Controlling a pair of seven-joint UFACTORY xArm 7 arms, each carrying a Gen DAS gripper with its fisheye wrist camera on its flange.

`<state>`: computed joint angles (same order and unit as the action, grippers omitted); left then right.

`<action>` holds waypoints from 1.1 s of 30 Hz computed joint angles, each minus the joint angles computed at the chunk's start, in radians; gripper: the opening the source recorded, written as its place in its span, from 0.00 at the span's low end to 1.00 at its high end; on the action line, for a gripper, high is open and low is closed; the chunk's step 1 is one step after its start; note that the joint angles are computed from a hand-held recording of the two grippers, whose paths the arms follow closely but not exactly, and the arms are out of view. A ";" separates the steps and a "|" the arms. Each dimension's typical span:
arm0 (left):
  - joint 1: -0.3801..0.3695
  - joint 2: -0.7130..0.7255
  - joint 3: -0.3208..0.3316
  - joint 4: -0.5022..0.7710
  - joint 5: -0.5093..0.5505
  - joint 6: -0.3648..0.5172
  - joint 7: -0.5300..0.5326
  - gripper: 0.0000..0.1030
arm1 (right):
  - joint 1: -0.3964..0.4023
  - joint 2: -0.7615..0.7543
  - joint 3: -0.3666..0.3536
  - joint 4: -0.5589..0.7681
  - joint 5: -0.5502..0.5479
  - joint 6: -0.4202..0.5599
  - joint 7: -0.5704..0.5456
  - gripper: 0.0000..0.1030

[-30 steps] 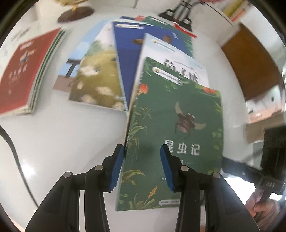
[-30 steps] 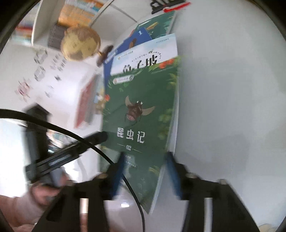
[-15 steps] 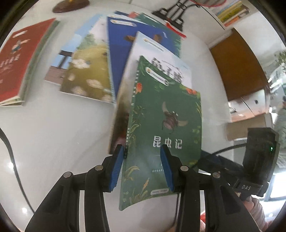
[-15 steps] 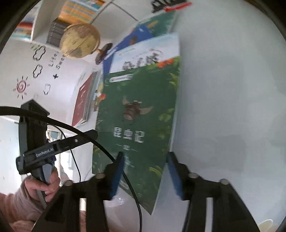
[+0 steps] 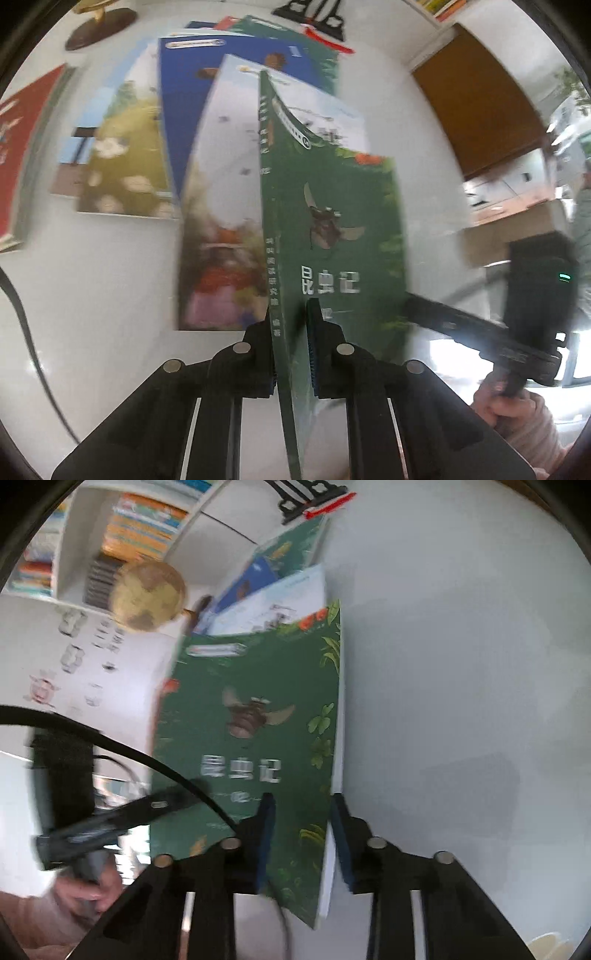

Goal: Organize books

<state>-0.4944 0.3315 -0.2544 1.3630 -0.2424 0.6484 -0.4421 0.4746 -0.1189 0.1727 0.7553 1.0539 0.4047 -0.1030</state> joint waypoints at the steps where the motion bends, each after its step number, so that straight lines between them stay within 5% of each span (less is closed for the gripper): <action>1: 0.009 -0.005 -0.002 -0.008 -0.019 0.001 0.002 0.09 | 0.011 -0.004 -0.007 0.006 0.062 0.000 -0.072 0.21; 5: 0.012 -0.045 0.017 -0.033 0.008 0.007 -0.021 0.09 | 0.021 0.009 0.001 0.047 0.120 0.000 -0.178 0.16; 19: 0.073 -0.171 0.053 -0.083 0.075 -0.015 0.005 0.10 | -0.001 0.153 0.062 0.283 0.118 -0.025 -0.241 0.16; 24: 0.110 -0.159 0.056 -0.095 0.000 0.033 0.020 0.10 | -0.016 0.236 0.077 0.324 -0.035 0.021 -0.075 0.16; 27: 0.096 -0.151 0.062 -0.091 0.074 0.080 0.006 0.10 | -0.017 0.286 0.095 0.327 -0.097 0.026 0.015 0.16; 31: 0.109 -0.141 0.056 -0.112 0.030 0.103 0.033 0.10 | -0.006 0.342 0.089 0.357 -0.294 0.065 0.220 0.21; 33: 0.110 -0.131 0.057 -0.113 0.030 0.106 0.037 0.10 | -0.025 0.343 0.108 0.347 -0.290 0.054 0.238 0.23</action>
